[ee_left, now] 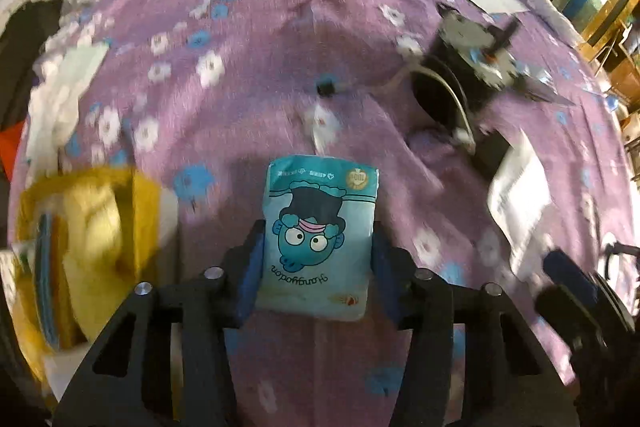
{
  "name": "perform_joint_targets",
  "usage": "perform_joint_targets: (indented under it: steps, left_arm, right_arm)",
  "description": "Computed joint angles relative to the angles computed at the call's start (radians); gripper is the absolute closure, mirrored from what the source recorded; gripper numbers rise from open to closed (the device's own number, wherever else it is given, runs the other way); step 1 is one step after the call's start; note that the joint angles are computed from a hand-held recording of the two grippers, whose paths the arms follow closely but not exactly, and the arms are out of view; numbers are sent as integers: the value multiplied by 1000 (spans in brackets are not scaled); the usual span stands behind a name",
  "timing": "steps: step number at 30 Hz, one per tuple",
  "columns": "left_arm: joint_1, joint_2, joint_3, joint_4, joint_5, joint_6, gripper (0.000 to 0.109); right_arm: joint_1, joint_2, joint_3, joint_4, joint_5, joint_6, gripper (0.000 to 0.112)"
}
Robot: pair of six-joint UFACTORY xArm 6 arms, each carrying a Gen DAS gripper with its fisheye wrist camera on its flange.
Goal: Organize soft objects
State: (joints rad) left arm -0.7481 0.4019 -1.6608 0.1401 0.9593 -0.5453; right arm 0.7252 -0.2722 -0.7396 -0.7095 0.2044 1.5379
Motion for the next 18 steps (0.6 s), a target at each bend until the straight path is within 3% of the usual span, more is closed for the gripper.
perform_joint_targets:
  steps: [3,8,11,15,18]
  left_arm:
    - [-25,-82,100,24,-32,-41,72]
    - [-56,-271,328,6,-158,-96,77]
    - [-67,-364,431,-2,-228,-148,77]
    - [-69,-410,490,-51,-315,-183,77]
    - [-83,-456,536,-12,-362,-226,77]
  right_arm:
    - [-5,-7,4,-30,-5,36,68]
    - [-7,-25,-3,-113,11,106,68]
    - [-7,-40,-22,-37,55,15,57]
    - [-34,1,-84,93,137,-161,52]
    - [-42,67,-136,63,230,-173,52]
